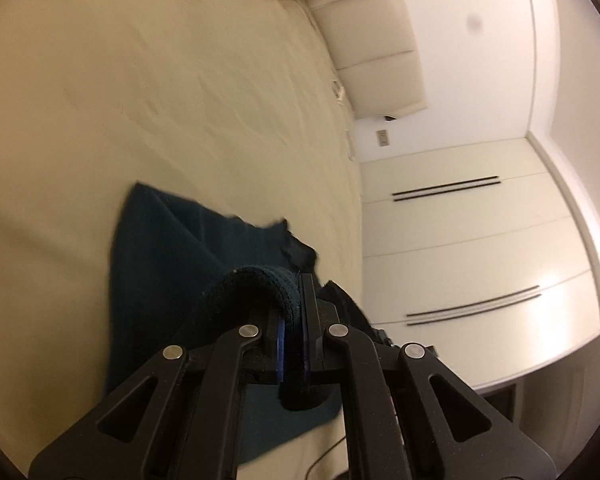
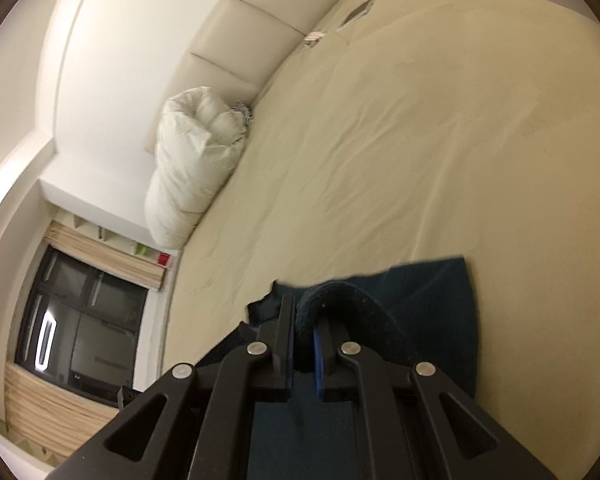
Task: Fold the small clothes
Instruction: 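Lift the hem with both grippers and fold it toward the collar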
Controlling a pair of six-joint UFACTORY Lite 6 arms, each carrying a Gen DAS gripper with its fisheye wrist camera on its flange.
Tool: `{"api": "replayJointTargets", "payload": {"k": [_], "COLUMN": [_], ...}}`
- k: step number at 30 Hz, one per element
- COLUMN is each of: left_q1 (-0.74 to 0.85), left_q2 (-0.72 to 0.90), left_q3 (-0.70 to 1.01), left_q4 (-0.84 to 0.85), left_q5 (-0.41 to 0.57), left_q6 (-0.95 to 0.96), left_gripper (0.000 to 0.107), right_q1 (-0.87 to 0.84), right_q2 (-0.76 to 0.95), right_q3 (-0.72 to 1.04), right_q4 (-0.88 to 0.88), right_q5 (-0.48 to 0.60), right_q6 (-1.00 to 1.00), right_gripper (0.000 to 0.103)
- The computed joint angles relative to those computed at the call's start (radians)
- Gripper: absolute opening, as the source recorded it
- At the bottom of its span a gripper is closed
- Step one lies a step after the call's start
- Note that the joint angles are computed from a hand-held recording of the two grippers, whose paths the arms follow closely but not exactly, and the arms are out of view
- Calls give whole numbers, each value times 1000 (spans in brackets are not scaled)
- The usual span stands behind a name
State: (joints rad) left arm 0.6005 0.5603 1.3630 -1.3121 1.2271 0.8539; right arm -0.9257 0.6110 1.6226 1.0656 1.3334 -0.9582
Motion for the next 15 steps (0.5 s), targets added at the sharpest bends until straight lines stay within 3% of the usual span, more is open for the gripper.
{"api": "replayJointTargets", "payload": {"k": [2, 4, 7, 12, 15], "left_q1": [-28, -25, -6, 40, 95], "left_q2": [111, 194, 309, 277, 267], "left_q3": [80, 114, 195, 198, 231], "left_q4": [-5, -20, -31, -28, -82], "left_q5": [-61, -87, -43, -22, -24], "left_q6": [-21, -38, -69, -47, -70], "left_gripper": [4, 4, 6, 10, 20], "right_q1": [52, 74, 31, -47, -83], "right_q2": [90, 152, 201, 136, 74], "right_q3": [82, 133, 139, 56, -6], "right_q4": [-29, -35, 39, 60, 59], "right_q5": [-66, -133, -142, -136, -135], "right_q6": [65, 105, 115, -1, -33], "right_gripper": [26, 61, 79, 81, 81]}}
